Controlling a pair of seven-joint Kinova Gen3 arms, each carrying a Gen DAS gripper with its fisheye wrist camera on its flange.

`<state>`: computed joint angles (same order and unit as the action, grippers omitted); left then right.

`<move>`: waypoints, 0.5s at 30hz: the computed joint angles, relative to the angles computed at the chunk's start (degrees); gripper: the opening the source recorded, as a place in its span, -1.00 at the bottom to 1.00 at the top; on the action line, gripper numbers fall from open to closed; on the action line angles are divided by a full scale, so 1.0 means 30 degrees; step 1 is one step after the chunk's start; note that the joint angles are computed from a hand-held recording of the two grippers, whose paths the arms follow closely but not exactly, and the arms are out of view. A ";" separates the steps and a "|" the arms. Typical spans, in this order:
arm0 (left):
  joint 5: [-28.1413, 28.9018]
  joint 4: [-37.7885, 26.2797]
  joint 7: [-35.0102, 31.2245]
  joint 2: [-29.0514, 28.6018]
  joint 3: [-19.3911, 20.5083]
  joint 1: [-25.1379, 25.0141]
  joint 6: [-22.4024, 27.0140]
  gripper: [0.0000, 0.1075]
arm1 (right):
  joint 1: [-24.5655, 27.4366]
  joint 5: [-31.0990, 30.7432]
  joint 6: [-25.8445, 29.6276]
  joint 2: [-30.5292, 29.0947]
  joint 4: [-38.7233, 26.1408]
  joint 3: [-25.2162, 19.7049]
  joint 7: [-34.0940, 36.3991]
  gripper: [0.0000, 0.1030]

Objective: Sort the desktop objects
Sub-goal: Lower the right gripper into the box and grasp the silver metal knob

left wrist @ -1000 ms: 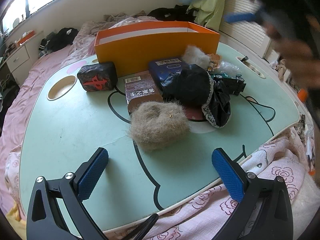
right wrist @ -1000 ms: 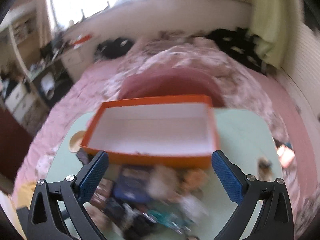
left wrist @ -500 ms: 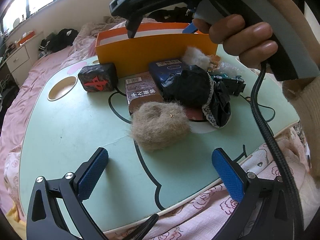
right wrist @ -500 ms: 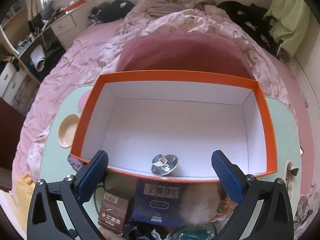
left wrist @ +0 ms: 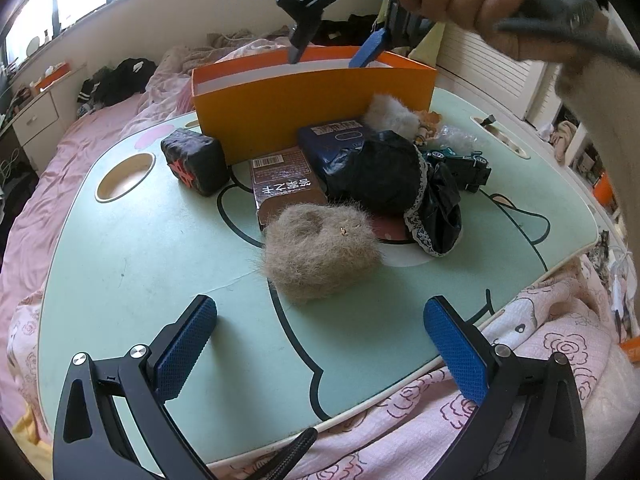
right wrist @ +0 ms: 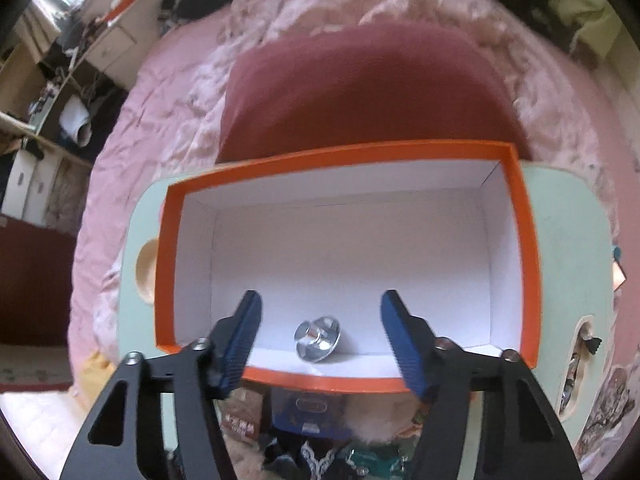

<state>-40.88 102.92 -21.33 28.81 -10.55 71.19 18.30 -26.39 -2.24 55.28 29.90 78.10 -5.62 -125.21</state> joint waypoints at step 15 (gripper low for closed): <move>-0.0083 -0.0211 0.0138 -0.0016 0.0258 -0.0142 0.0290 0.91 | 0.1640 -0.3177 0.2596 0.2297 -0.1511 -0.0738 0.2589 -0.41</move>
<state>-41.13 102.28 -20.92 28.76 -9.78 70.76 19.17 -21.47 -11.77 63.07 36.79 73.57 -7.84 -117.44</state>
